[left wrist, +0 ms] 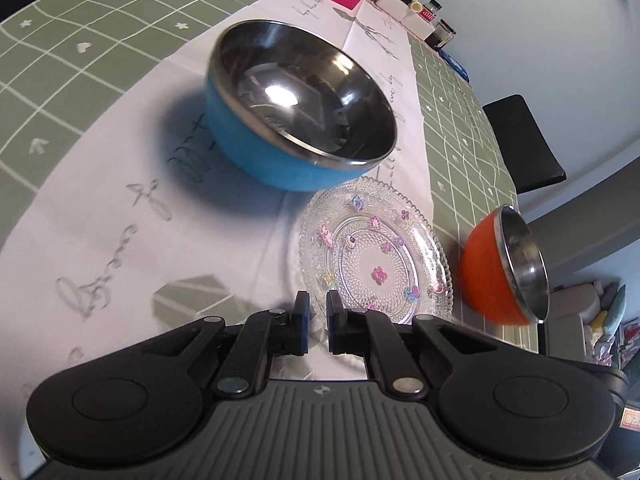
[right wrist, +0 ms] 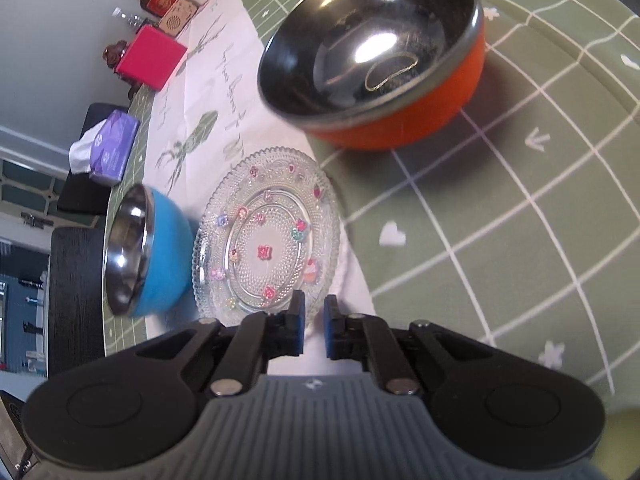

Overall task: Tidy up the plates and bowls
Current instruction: 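Pinch the rim of that glass plate with both tools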

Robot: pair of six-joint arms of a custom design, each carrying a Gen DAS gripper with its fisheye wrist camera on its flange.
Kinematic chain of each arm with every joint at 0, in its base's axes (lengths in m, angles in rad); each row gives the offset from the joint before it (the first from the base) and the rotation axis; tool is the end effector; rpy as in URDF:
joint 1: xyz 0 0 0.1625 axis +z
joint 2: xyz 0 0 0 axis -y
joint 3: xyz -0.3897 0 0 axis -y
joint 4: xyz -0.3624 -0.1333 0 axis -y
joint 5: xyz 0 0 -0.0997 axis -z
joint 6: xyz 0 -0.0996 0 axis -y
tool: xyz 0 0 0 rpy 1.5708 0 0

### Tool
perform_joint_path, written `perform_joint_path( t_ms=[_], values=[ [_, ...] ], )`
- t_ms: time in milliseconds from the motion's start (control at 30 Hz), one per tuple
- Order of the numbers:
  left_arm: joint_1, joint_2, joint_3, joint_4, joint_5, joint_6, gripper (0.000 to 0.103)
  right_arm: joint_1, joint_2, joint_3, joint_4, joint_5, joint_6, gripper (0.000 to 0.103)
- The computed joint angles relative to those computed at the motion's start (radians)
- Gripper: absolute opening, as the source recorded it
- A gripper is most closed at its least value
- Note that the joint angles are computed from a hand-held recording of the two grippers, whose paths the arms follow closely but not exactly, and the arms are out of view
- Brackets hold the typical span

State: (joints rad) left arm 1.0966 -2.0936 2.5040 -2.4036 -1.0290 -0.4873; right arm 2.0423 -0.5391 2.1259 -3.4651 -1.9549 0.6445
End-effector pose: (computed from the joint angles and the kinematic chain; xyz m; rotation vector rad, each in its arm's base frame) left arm 0.0439 -0.3189 0.3186 -0.1800 2.7230 -0.8677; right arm 0.2906 -0.3587 -0.0576 -0.3377 -2.8823 0.6800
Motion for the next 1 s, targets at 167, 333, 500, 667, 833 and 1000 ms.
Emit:
perform_joint_path(
  t_ms=[167, 333, 500, 667, 833, 1000],
  values=[
    [-0.039, -0.134, 0.005, 0.173, 0.024, -0.027, 0.009, 0.05, 0.009, 0.025, 0.006, -0.004, 0.029, 0.007],
    [-0.054, -0.219, -0.01, 0.281, 0.026, -0.017, 0.009, 0.083, 0.017, 0.051, -0.016, 0.013, 0.035, 0.009],
    [0.009, -0.206, -0.006, 0.209, -0.023, 0.085, 0.008, 0.088, 0.035, 0.037, -0.028, -0.007, 0.003, 0.008],
    [0.095, -0.161, -0.022, 0.129, -0.109, 0.175, 0.009, 0.103, 0.037, 0.019, 0.0, -0.03, -0.038, 0.01],
    [0.125, -0.133, -0.03, 0.021, -0.11, 0.247, 0.017, 0.135, 0.032, -0.004, 0.027, -0.107, -0.084, 0.033],
    [0.184, -0.054, -0.044, -0.101, -0.155, 0.336, 0.018, 0.142, 0.037, -0.033, 0.004, -0.172, -0.153, 0.036]
  ],
)
